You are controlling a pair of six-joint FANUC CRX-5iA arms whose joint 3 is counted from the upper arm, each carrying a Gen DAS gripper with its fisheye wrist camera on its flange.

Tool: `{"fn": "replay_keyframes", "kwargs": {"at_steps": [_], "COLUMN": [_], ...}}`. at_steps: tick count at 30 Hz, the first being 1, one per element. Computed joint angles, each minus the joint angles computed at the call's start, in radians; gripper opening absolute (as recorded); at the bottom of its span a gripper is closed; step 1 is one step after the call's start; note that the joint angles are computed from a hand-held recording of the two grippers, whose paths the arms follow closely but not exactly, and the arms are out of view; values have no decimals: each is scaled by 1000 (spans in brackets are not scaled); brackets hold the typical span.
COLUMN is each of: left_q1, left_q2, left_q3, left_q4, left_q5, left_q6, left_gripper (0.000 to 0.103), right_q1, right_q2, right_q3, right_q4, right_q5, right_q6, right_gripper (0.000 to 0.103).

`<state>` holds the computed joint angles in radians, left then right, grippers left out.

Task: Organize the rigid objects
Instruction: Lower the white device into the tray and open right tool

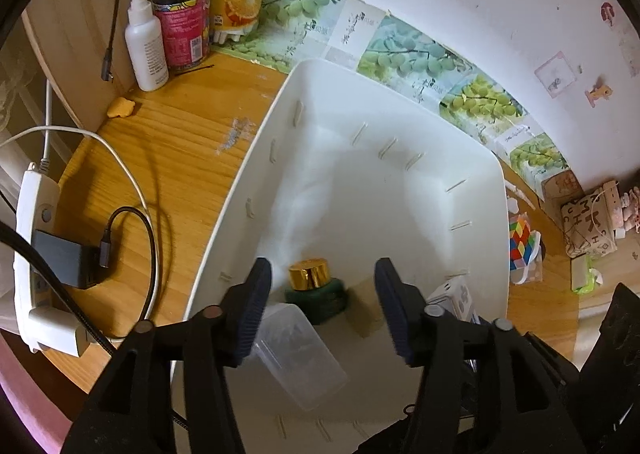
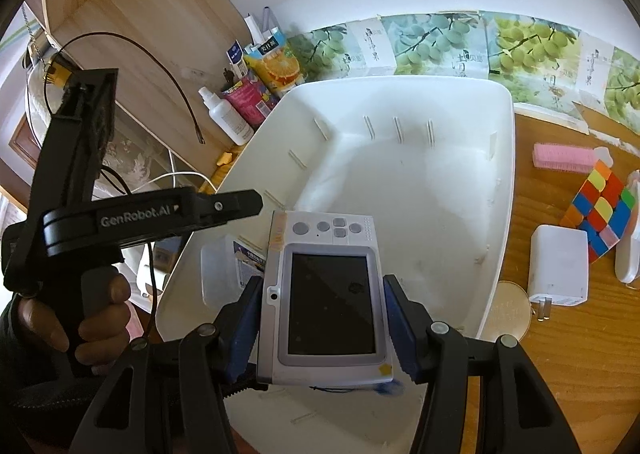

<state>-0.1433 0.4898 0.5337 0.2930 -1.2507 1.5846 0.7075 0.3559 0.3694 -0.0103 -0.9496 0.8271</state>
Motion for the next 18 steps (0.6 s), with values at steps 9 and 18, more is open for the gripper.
{"fn": "replay_keyframes", "kwargs": {"at_steps": [9, 18], "left_q1": [6, -1], "left_q2": [-73, -156], "left_q3": [-102, -223], "left_q4": [32, 89], "left_q5": [114, 246], "left_q6": [-6, -64], "left_gripper": [74, 78], "right_q1": [14, 40], "right_q2": [-37, -92], "right_q3": [-51, -138], "right_q4": [32, 105], "right_q5": [40, 96], "right_q6": [-41, -107], "right_gripper": [60, 60]}}
